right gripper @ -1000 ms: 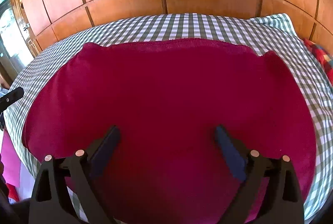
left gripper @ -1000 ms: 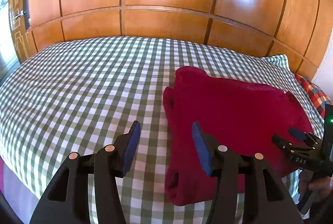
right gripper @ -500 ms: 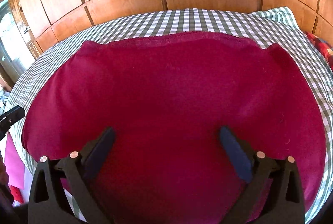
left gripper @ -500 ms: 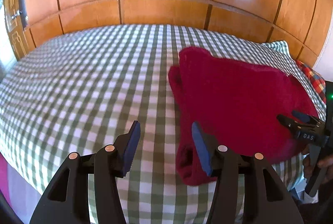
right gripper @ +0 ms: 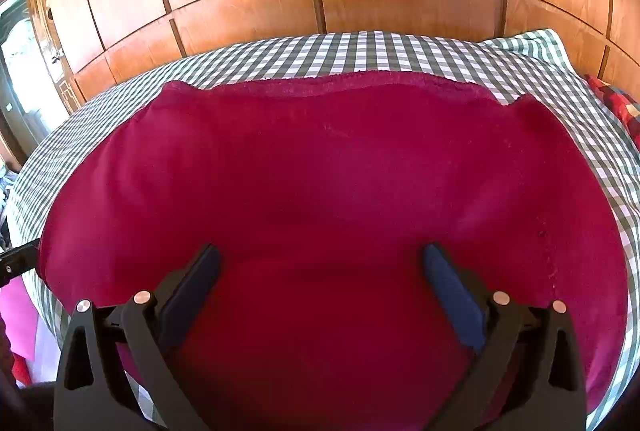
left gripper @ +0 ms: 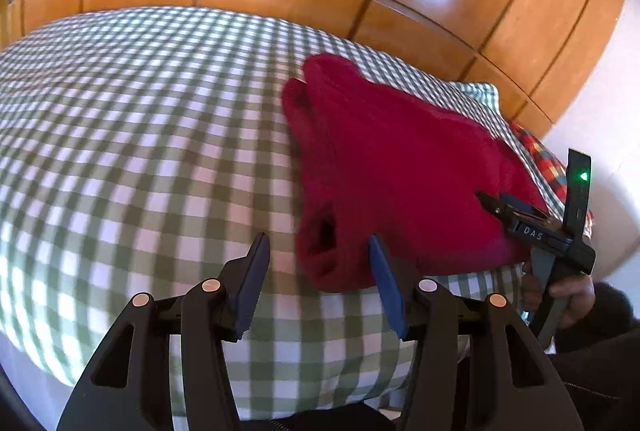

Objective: Fold small clothes

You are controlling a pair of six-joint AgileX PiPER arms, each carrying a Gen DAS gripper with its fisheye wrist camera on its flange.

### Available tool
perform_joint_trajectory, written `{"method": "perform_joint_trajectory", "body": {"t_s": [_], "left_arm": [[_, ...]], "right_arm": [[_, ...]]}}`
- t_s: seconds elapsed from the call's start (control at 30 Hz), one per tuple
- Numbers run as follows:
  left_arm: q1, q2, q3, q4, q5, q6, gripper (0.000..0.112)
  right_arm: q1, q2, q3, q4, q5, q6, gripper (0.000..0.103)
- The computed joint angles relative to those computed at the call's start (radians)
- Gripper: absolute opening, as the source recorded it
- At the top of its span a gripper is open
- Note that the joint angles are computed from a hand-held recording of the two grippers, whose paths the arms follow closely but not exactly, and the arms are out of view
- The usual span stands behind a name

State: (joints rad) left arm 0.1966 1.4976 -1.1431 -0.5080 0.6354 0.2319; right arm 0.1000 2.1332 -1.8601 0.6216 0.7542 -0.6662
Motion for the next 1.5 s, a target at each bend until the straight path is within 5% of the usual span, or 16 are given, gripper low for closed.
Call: {"method": "perform_joint_trajectory", "body": {"t_s": [0.07,0.13,0.5,0.67,0.77,1.0,1.5], "left_arm": [[0.014,0.044,-0.026,-0.089,0.050,0.081,0.018],[0.015,0.035,-0.016,-0.125,0.055,0.126,0.007],[0.024,-0.019,-0.022,-0.007,0.059,-0.007,0.015],[-0.057,-0.029,-0.104,0.174,0.011,-0.153,0.015],[-0.168,0.017,-0.171,0.398,-0.011,-0.293,0.015],[-0.284,0.183,-0.297,0.620,0.044,-0.456,0.015],[-0.293,0.205,-0.295,0.669,0.035,-0.526,0.015]], "right_arm": [[-0.001,-0.001,0.005,0.008,-0.004,-0.012,0.101],[-0.002,-0.001,0.006,0.013,-0.003,-0.020,0.101],[0.000,-0.010,0.051,0.059,-0.059,-0.094,0.101],[0.001,-0.014,0.065,0.073,-0.075,-0.111,0.101],[0.002,-0.015,0.069,0.075,-0.079,-0.114,0.101],[0.005,-0.018,0.076,0.079,-0.087,-0.118,0.101],[0.009,-0.013,0.063,0.059,-0.081,-0.103,0.101]]}}
